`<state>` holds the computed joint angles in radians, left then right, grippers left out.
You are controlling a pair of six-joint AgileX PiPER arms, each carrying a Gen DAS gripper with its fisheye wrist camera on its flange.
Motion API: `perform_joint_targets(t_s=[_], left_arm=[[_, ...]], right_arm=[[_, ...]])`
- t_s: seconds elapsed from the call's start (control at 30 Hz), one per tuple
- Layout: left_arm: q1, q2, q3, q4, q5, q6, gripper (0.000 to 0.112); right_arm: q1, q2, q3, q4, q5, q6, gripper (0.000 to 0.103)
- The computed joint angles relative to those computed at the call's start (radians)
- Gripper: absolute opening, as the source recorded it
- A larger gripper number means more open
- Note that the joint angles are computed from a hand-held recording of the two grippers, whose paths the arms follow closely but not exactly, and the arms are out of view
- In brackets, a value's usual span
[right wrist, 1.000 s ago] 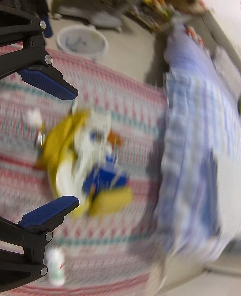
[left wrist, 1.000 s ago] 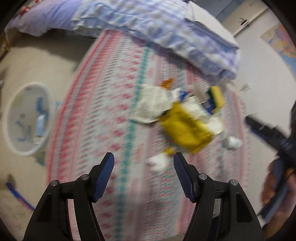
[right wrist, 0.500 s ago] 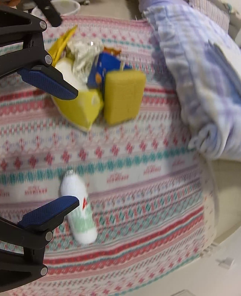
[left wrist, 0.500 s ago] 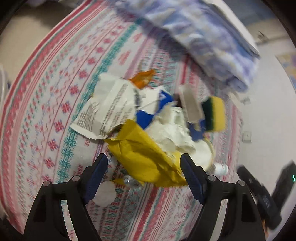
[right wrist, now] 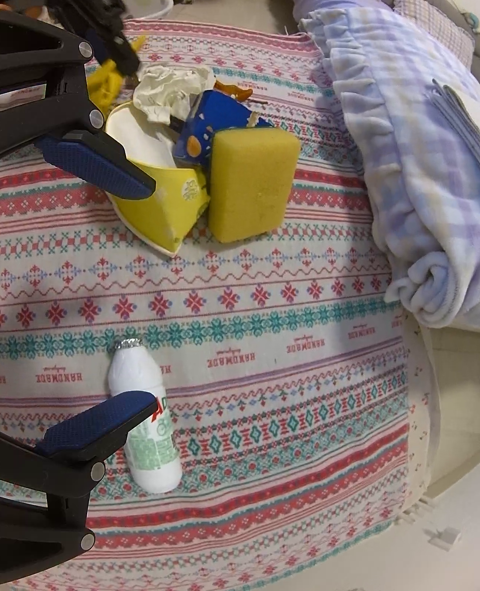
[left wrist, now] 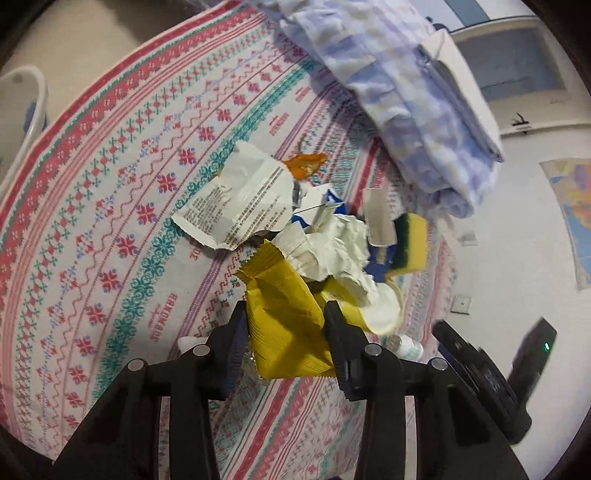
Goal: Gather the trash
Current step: 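Return to the pile and grasp the yellow wrapper with the left tool, then grasp the crumpled white tissue with the right tool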
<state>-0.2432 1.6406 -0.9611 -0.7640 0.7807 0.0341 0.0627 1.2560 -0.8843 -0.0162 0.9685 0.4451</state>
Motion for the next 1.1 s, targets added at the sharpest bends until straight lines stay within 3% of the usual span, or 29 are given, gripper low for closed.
perform_joint_targets(t_s=[0.1,0.37,0.83,1.03,1.1], left_arm=[[0.058,-0.064,0.020,-0.011,0.036,0.029,0.041],[0.311,-0.174,0.027,-0.111,0.219,0.176,0.038],[0.525,-0.164,-0.017,-0.052,0.343,0.211,0.038],[0.563,-0.163,-0.029,-0.015,0.360,0.217,0.038],[0.572,-0.164,-0.031,-0.009,0.369,0.226,0.038]], right_arm=[[0.022,0.011,-0.010,-0.006,-0.010,0.013,0.089],[0.166,0.030,-0.042,-0.037,-0.063,0.074,0.088],[0.539,0.317,-0.226,-0.233,-0.132,0.146,0.088],[0.628,0.458,-0.307,-0.299,-0.070,0.101,0.088],[0.643,0.492,-0.322,-0.340,-0.042,0.117,0.082]])
